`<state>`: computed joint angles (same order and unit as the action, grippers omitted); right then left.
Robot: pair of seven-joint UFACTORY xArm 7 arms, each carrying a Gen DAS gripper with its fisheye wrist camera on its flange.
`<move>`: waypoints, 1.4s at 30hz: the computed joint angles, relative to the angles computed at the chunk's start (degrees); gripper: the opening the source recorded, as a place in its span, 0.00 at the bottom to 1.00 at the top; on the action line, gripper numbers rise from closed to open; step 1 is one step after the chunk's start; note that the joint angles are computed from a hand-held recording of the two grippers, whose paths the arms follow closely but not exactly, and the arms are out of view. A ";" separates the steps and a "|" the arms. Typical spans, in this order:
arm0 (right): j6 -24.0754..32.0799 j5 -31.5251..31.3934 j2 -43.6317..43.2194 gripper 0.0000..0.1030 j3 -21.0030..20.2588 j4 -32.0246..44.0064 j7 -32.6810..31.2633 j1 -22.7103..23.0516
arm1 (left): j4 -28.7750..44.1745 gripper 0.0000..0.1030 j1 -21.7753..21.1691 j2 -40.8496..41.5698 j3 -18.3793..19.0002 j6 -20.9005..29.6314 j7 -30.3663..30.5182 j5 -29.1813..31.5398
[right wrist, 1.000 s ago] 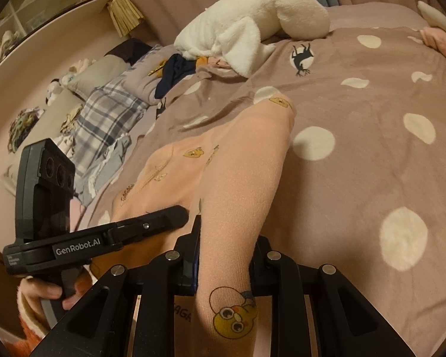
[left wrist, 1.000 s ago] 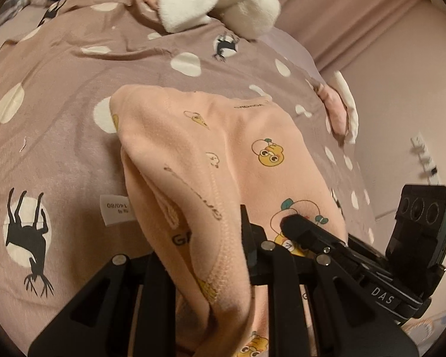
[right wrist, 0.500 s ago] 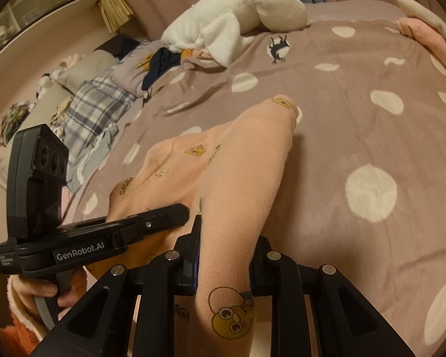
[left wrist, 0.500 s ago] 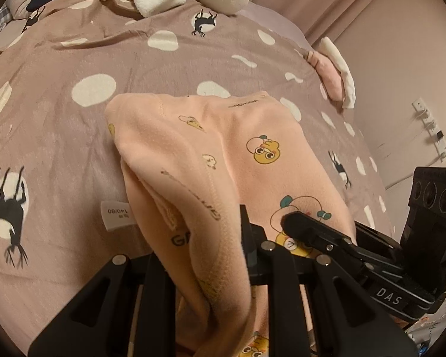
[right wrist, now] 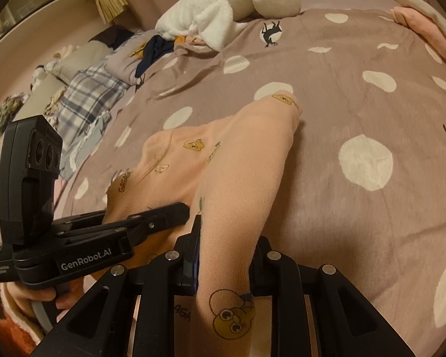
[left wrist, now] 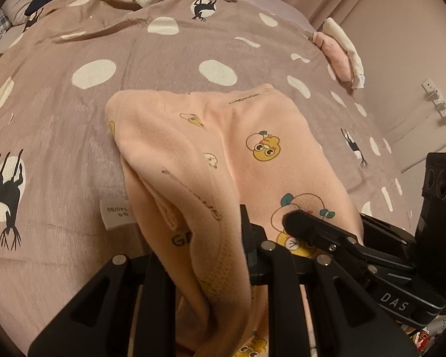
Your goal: Fold small clothes
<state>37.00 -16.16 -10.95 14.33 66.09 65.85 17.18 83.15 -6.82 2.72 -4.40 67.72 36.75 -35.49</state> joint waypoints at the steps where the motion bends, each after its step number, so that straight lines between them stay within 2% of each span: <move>1: 0.11 0.25 0.06 0.24 -0.03 -0.06 -0.19 0.11 | -0.40 0.18 -0.04 -0.13 -0.03 -0.33 0.09 0.19; 7: 0.26 3.21 0.12 0.24 -0.63 -1.15 -1.74 0.77 | -2.14 0.18 -0.27 -0.24 -0.09 -1.30 -0.04 0.86; 18: 0.28 4.71 -0.01 0.24 -0.64 -1.97 -2.06 0.95 | -4.03 0.20 -0.62 -0.76 -0.09 -3.64 0.35 1.01; 21: -0.49 4.47 -0.14 0.24 -0.58 -2.29 -1.67 0.75 | -4.56 0.20 -0.67 -1.07 -0.07 -4.57 0.68 0.42; 28: 2.35 0.94 1.80 0.24 -0.04 1.14 -1.81 0.79 | -4.40 0.20 -1.10 -0.95 -0.24 -7.45 0.21 0.54; 31: 1.50 0.97 2.02 0.24 -0.55 0.99 -1.60 0.89 | -4.30 0.20 -1.21 -0.68 -0.34 -8.51 -0.20 0.41; 35: 1.63 1.00 2.53 0.24 -0.90 1.43 -2.26 0.97 | -4.21 0.20 -1.84 -0.44 -0.84 -10.16 -0.69 2.35; 37: 3.35 2.84 3.15 0.24 -1.29 2.26 -4.25 1.42 | -4.57 0.26 -2.10 -0.39 -0.92 -10.78 -1.45 4.04; 38: 3.31 3.41 2.85 0.24 -1.41 1.83 -3.98 1.48 | -4.69 0.35 -2.01 -0.34 -0.77 -10.93 -2.55 4.29; 39: 2.82 3.84 2.44 0.25 -1.46 1.21 -3.26 1.47 | -4.32 0.49 -1.94 0.00 -0.64 -10.92 -4.11 5.04; 40: 2.36 4.68 1.94 0.28 -1.55 0.47 -2.59 1.47 | -3.83 0.57 -1.92 0.42 -0.54 -10.99 -6.29 6.28; 41: 2.41 5.14 1.73 0.30 -1.56 0.26 -2.22 1.41 | -2.98 0.72 -1.79 1.08 -0.39 -10.52 -8.46 7.52; 42: 2.98 5.56 1.40 0.38 -1.54 -0.02 -1.35 1.27 | -1.45 0.84 -1.58 2.25 -0.21 -9.19 -10.67 8.87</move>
